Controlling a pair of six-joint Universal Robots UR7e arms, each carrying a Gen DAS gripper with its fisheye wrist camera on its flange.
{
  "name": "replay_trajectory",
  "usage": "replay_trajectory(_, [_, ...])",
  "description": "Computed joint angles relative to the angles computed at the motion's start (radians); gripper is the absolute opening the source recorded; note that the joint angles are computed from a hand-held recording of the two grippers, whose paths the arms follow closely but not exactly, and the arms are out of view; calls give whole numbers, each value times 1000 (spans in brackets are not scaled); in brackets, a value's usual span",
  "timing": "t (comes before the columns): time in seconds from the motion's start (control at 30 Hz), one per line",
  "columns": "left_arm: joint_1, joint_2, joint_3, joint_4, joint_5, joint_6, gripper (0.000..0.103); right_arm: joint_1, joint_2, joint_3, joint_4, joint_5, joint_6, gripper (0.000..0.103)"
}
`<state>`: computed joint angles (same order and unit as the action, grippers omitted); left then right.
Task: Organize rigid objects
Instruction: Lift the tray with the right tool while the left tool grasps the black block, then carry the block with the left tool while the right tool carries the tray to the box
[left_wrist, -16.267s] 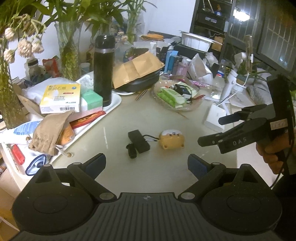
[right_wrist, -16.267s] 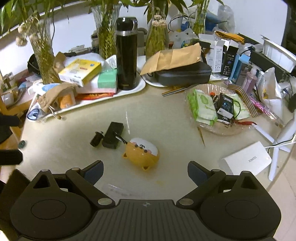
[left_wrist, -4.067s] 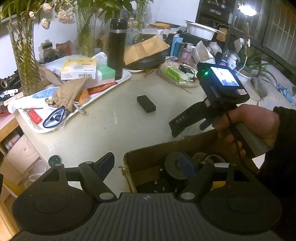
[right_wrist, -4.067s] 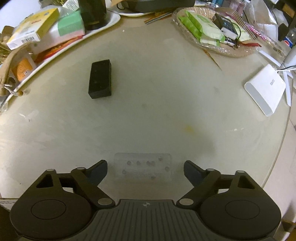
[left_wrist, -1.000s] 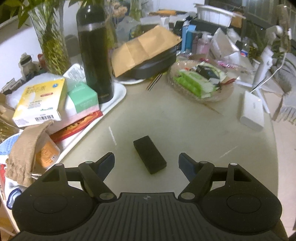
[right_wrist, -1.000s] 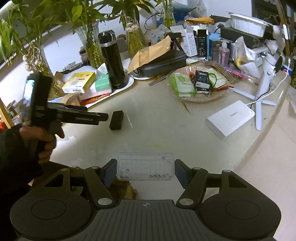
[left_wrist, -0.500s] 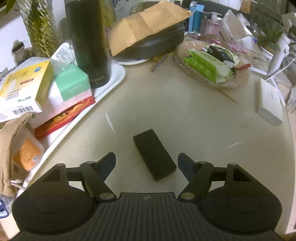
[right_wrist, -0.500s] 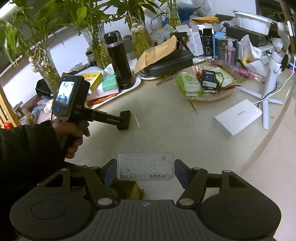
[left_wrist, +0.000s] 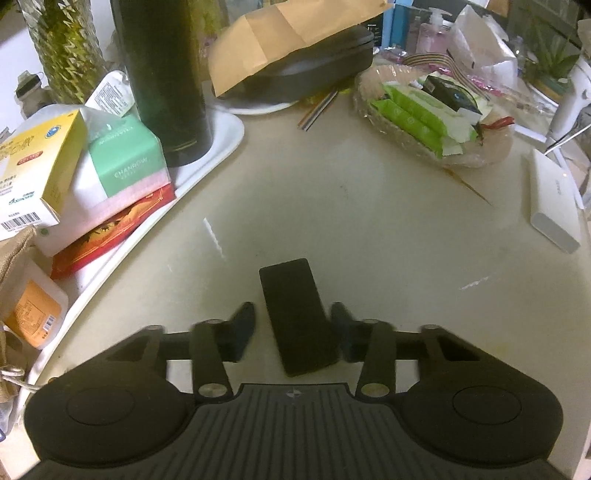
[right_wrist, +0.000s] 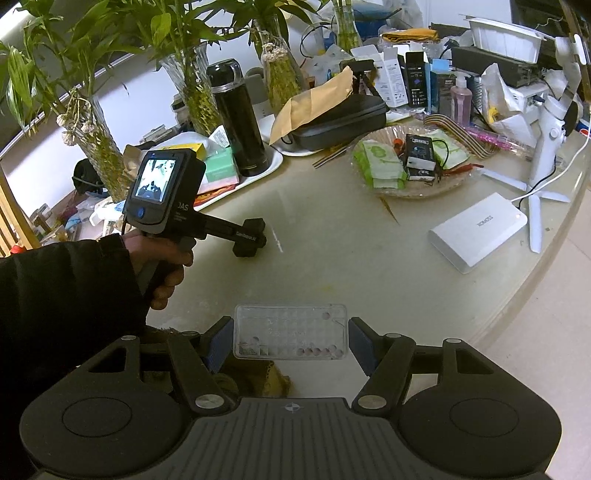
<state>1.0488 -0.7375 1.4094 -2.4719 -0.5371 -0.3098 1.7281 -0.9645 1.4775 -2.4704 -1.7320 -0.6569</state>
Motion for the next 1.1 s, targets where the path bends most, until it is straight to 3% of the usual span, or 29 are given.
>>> replay_trajectory(0.43, [-8,-10,13,-12,-3,10,31,-1,-2,17,-53,-7,9,69])
replay_trajectory(1.1, [-90,-118,136,-105,37,53,31,39,17,13,-109,-30,-42,69])
